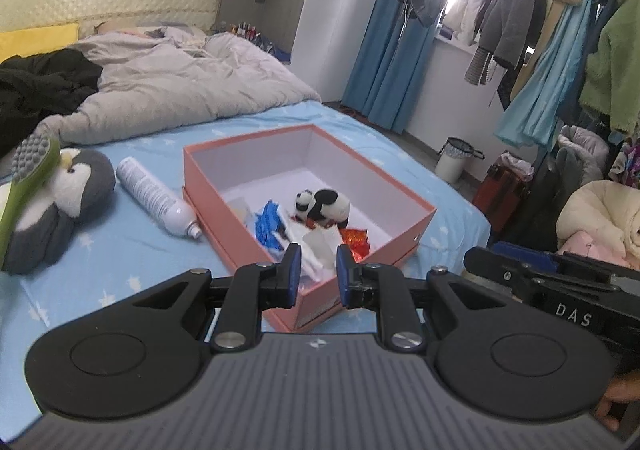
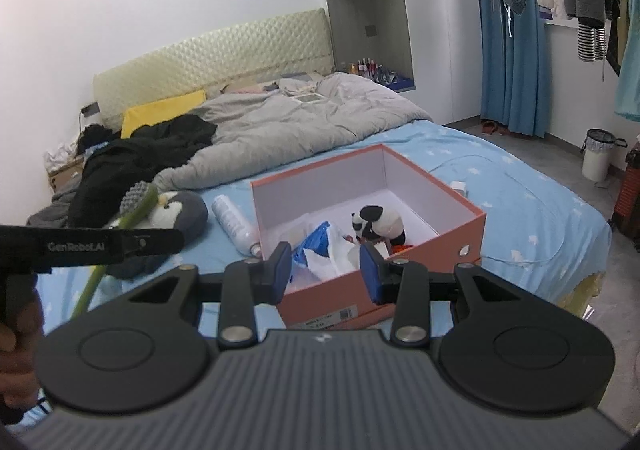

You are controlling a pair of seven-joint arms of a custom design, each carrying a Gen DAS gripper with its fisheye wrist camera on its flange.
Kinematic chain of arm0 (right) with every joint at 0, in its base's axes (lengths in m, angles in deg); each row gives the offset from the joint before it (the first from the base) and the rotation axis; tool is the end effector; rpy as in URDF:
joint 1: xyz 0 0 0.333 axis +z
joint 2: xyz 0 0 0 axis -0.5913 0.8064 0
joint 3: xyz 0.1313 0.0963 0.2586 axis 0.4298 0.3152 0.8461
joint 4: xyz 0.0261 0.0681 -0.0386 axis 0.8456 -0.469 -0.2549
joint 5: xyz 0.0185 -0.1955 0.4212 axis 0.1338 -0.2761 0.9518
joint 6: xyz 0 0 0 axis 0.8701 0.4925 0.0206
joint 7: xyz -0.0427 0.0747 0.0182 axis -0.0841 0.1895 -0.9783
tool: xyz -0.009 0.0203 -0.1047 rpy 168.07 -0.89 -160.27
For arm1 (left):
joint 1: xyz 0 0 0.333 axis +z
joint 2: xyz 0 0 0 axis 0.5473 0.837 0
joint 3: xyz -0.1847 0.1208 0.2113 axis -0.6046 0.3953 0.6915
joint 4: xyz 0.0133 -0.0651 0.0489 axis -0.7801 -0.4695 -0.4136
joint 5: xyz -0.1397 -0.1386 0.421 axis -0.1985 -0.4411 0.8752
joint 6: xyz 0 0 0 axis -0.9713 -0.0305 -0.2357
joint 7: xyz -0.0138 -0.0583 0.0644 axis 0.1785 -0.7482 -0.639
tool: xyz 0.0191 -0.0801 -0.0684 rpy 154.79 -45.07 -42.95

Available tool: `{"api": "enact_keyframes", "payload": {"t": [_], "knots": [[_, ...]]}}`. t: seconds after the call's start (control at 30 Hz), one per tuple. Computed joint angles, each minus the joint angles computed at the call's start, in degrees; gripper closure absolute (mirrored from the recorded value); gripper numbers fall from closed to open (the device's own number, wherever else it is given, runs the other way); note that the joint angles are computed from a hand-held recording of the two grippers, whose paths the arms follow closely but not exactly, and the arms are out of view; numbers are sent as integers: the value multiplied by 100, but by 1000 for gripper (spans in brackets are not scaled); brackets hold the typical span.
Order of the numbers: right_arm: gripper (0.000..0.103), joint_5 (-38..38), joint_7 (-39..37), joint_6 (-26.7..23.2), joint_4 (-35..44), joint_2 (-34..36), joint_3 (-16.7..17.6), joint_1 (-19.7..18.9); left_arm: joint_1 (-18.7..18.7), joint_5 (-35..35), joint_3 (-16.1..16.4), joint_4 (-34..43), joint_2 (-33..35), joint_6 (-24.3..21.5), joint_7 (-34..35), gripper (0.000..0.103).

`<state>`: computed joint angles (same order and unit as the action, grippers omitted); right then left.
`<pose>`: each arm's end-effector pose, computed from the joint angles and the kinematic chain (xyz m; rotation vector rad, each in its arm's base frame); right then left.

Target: Organize soft objects

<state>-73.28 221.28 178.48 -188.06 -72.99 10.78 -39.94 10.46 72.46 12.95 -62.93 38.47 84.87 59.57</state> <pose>0.3821 0.3131 0.5028 -1.5575 1.4858 -0.7294 0.4221 -0.4717 0.5284 -1.6275 1.9000 -1.1783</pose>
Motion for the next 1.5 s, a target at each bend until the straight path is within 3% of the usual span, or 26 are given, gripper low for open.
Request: {"api": "enact_keyframes", "payload": {"t": [0.4, 0.47, 0.7, 0.77, 0.8, 0.83, 0.9, 0.93, 1.13, 1.2, 1.27, 1.5], "knots": [[62, -36, 351, -326, -220, -200, -81, 232, -1, -1, -49, -225, -127, -158, -147, 80], [62, -71, 400, -307, -220, -162, -89, 244, 5, 28, -57, -256, -139, -128, -203, 70], [62, -203, 427, -280, -146, 0, -113, 270, 28, 261, -113, -263, -185, -323, -443, 63], [62, -227, 403, -270, -126, 45, -155, 295, 36, 293, -119, -265, -214, -391, -549, 53], [54, -244, 377, -279, -116, 60, -175, 308, 48, 345, -131, -280, -249, -413, -648, 49], [36, -264, 364, -286, -106, 67, -183, 306, 61, 403, -144, -288, -276, -435, -725, 41], [14, -278, 448, -195, -133, 38, -144, 236, 82, 507, -178, -298, -340, -561, -862, 29], [9, -280, 483, -143, -148, 19, -113, 194, 87, 546, -199, -296, -372, -658, -922, 21], [9, -319, 404, -209, -67, 100, -86, 151, 86, 569, -245, -334, -518, -966, -976, 6], [9, -365, 405, -149, -79, 72, -42, 107, 71, 560, -257, -332, -540, -1083, -994, 5], [0, -370, 389, -115, -83, 54, -24, 88, 56, 553, -268, -319, -540, -1163, -1005, 4], [0, -350, 241, -113, -14, 79, -32, 79, -30, 485, -288, -286, -545, -1435, -987, 2]]}}
